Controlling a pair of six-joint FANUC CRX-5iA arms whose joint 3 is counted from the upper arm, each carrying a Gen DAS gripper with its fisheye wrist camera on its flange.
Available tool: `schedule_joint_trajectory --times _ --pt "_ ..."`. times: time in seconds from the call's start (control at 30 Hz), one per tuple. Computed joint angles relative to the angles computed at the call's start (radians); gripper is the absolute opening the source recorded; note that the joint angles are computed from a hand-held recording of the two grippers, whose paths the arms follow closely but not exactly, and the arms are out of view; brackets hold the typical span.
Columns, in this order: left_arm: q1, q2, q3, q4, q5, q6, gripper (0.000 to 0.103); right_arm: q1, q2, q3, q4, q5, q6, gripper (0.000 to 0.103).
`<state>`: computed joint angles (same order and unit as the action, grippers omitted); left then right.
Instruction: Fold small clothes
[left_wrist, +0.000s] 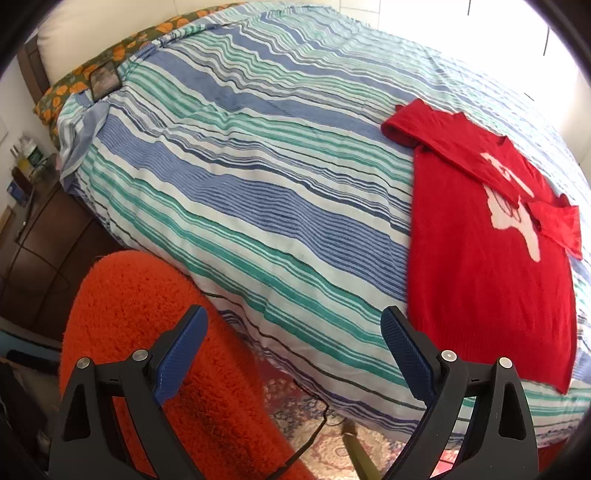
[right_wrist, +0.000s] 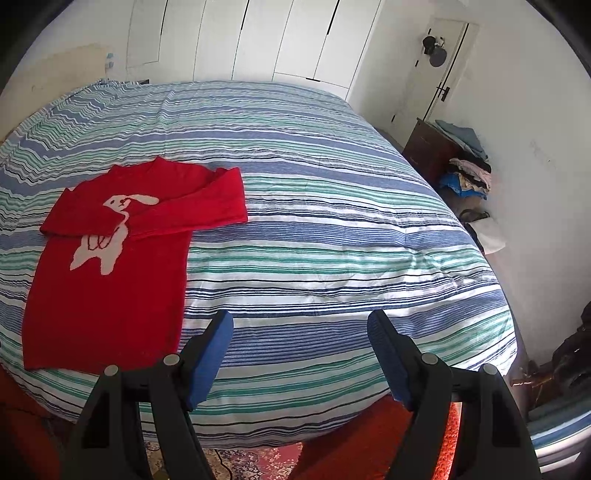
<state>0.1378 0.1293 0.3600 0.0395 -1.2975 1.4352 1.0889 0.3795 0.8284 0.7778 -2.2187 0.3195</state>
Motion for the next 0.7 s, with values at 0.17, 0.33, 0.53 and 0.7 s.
schedule_joint_trajectory --times 0.17,0.33,0.53,0.7 --pt "-0.002 0.001 0.002 -0.005 -0.003 0.0 0.095 -0.001 0.006 0.006 -0.001 -0.005 0.007 0.075" --pt "-0.001 0.002 0.002 -0.004 -0.003 0.0 0.095 0.001 0.008 0.009 -0.011 -0.008 0.005 0.075" --pt "-0.002 0.002 0.002 -0.005 -0.005 0.001 0.095 0.002 0.004 0.003 -0.016 -0.009 0.004 0.075" --pt "-0.002 0.002 0.002 -0.005 -0.005 0.001 0.095 0.001 0.0 -0.005 -0.026 -0.005 -0.001 0.075"
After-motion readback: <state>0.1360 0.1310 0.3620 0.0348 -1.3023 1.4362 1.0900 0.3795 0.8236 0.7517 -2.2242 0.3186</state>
